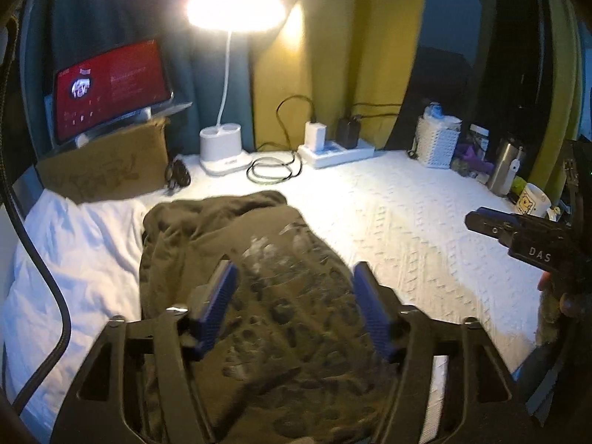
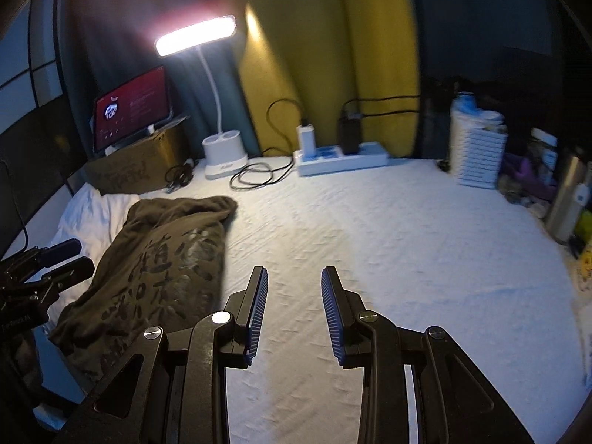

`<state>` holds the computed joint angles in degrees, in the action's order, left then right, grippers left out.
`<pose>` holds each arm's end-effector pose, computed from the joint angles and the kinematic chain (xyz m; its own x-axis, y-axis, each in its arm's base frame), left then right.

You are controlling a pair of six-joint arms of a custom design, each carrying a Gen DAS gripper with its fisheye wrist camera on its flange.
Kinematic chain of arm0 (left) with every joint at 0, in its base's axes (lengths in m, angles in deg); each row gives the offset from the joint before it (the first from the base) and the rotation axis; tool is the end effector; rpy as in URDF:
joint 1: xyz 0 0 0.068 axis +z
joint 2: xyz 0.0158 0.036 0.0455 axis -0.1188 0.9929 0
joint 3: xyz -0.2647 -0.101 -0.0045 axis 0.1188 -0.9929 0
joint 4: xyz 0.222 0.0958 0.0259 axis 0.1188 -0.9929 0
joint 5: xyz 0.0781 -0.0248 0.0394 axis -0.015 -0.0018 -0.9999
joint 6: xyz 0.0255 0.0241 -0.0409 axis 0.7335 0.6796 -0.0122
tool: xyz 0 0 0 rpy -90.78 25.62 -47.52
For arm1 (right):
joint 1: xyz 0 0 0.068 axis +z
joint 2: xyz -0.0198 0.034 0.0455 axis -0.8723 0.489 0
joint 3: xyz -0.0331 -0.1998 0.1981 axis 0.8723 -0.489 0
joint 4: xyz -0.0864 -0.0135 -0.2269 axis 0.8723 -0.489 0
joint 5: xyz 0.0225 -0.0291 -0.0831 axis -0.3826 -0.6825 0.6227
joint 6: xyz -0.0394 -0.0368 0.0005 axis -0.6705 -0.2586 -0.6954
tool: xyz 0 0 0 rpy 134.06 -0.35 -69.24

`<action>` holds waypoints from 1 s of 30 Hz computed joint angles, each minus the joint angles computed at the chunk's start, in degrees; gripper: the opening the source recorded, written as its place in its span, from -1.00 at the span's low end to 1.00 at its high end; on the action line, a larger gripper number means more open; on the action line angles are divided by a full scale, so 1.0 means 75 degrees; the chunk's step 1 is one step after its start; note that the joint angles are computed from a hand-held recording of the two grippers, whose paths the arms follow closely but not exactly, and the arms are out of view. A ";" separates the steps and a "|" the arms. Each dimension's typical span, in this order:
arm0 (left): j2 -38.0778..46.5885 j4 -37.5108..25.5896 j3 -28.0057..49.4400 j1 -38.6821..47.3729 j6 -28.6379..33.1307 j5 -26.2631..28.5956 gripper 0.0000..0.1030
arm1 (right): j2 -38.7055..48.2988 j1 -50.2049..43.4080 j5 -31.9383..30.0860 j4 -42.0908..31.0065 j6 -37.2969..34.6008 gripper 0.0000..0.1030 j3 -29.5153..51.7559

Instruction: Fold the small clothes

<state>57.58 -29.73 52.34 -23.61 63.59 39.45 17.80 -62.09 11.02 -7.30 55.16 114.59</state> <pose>0.1821 -0.0573 0.2836 -0.5679 0.1477 -0.8097 0.3223 0.9451 -0.0536 0.2150 0.0049 0.2654 -0.6127 -0.0594 -0.7881 -0.2426 0.9632 0.1160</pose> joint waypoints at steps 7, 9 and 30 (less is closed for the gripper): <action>-0.0642 0.0085 0.0034 -0.1335 -0.0510 -0.1422 0.63 | -0.0967 -0.1399 -0.0856 -0.0764 -0.0691 0.31 0.0217; -0.0744 0.0009 0.0143 -0.1634 -0.0647 -0.1727 0.63 | -0.1172 -0.1685 -0.1037 -0.1017 -0.0890 0.31 0.0371; -0.1030 -0.1383 0.2184 -0.5459 -0.1559 -0.5653 0.85 | -0.2044 -0.6809 -0.5396 -0.4616 -0.3082 0.81 0.3165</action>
